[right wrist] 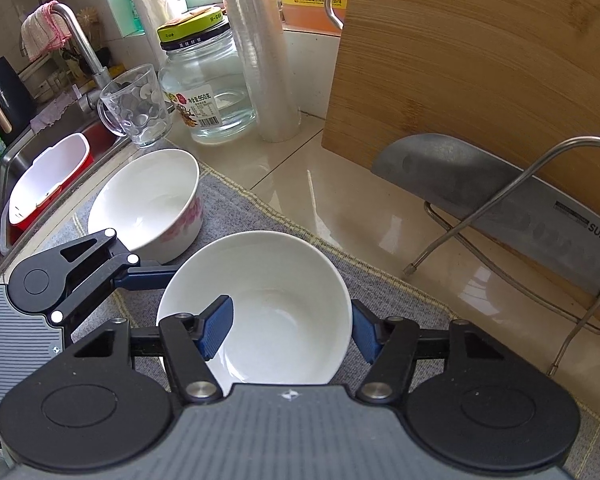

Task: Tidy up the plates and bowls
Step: 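Carry the bowl with the right gripper toward the other white bowl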

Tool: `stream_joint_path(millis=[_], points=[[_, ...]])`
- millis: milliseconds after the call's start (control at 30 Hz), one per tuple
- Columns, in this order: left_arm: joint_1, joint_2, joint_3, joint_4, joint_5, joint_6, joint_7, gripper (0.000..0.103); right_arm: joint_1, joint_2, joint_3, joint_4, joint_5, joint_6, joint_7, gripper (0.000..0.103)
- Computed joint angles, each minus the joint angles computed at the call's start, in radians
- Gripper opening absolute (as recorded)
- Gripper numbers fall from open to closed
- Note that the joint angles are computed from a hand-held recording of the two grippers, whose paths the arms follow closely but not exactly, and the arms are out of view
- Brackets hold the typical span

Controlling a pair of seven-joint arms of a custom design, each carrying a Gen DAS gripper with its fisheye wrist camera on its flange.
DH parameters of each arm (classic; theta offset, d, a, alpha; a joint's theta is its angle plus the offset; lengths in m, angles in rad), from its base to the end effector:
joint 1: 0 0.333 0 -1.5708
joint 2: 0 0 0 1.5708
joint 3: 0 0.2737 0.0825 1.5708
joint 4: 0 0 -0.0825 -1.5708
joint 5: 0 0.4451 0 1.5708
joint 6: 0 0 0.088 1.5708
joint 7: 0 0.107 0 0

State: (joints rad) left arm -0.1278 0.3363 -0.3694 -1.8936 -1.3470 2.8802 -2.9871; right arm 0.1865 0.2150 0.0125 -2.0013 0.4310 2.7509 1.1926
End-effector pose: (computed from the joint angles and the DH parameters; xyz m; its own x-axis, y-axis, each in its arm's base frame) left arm 0.6267 -0.2662 0.2975 -0.7907 -0.6114 -0.0308 -0.3395 0.4798 -0.8090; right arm 0.6623 0.1161 0.3307 0.2588 -0.9543 -0.1496 -0.8335 -0.1424 -0.5339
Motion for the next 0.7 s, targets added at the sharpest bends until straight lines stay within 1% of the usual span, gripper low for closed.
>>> stream_joint_path(millis=[67,300,433,700], points=[[-0.003,0.0,0.003,0.0,0.015,0.0,-0.014,0.09,0.0,0.0,0.0,-0.001,0.0,0.0,0.0,0.068],[-0.015,-0.006,0.018,-0.002,0.14,-0.01,-0.128,0.09,-0.002,-0.008,0.001,-0.006,0.013,-0.007,0.01,0.068],[-0.007,-0.025,0.011,-0.015,0.151,-0.014,-0.13,0.09,0.001,-0.026,0.001,-0.021,0.009,-0.007,0.011,0.068],[-0.015,-0.084,0.03,-0.053,0.18,-0.051,-0.163,0.09,-0.002,-0.088,0.008,-0.072,0.038,-0.008,0.007,0.068]])
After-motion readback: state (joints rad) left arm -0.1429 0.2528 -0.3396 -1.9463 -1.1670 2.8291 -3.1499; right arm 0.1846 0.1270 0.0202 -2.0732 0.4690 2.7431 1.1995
